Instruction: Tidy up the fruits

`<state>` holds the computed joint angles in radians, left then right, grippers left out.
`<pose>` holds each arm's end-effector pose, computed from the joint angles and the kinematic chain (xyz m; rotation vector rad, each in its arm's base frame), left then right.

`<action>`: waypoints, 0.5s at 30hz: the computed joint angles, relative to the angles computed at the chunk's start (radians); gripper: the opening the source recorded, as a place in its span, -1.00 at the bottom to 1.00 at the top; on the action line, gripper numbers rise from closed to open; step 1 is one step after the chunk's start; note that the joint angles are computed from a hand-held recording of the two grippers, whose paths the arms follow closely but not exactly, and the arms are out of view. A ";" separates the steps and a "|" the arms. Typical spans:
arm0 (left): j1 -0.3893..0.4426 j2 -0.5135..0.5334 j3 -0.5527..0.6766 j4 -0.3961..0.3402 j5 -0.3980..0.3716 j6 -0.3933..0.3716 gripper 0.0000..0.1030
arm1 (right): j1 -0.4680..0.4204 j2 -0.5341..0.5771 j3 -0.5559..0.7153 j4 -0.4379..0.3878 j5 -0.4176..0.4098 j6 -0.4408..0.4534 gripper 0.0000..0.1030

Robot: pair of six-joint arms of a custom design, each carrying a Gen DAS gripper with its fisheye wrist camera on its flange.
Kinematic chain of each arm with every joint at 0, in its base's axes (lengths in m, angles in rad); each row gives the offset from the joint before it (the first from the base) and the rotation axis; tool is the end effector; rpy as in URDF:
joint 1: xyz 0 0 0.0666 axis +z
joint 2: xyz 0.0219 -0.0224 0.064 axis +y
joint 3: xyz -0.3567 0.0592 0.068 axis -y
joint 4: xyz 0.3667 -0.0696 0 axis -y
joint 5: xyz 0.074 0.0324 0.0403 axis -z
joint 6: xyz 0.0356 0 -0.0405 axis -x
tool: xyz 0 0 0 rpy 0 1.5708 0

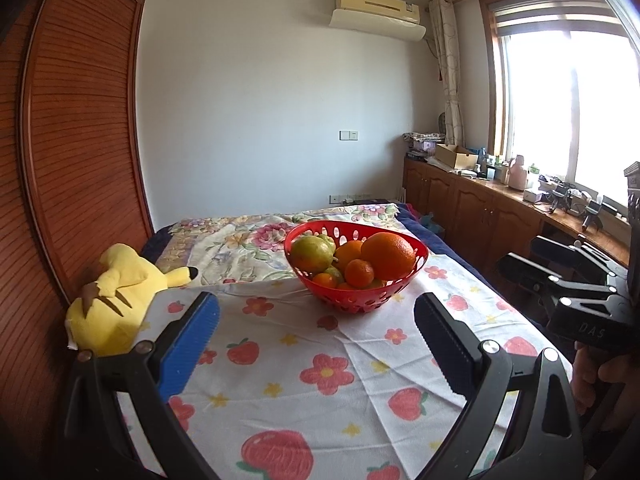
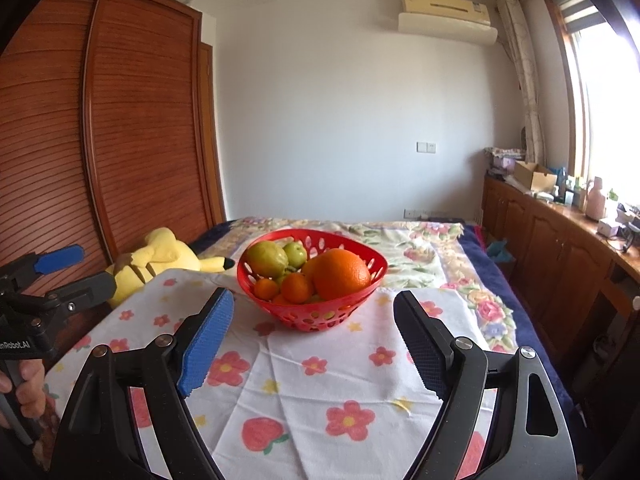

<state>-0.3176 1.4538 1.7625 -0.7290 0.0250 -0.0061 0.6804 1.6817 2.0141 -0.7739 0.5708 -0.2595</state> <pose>0.4719 -0.1565 0.5593 0.3379 1.9692 -0.2256 0.4550 0.3430 0.5526 -0.0517 1.9382 0.0481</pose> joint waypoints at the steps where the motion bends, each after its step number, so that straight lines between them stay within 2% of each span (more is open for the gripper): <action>1: 0.000 -0.010 -0.008 -0.004 -0.004 0.002 0.92 | 0.004 -0.007 -0.006 -0.001 0.005 -0.003 0.63; 10: -0.003 -0.079 -0.096 0.012 -0.048 0.014 0.92 | 0.041 -0.064 -0.058 0.016 0.053 -0.016 0.63; 15: 0.001 -0.092 -0.124 0.018 -0.046 0.020 0.92 | 0.055 -0.089 -0.100 0.020 0.069 -0.026 0.63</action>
<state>-0.3168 1.3621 1.6380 -0.7111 -0.0207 0.0139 0.7353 1.5928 1.9141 -0.7538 0.6403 -0.2853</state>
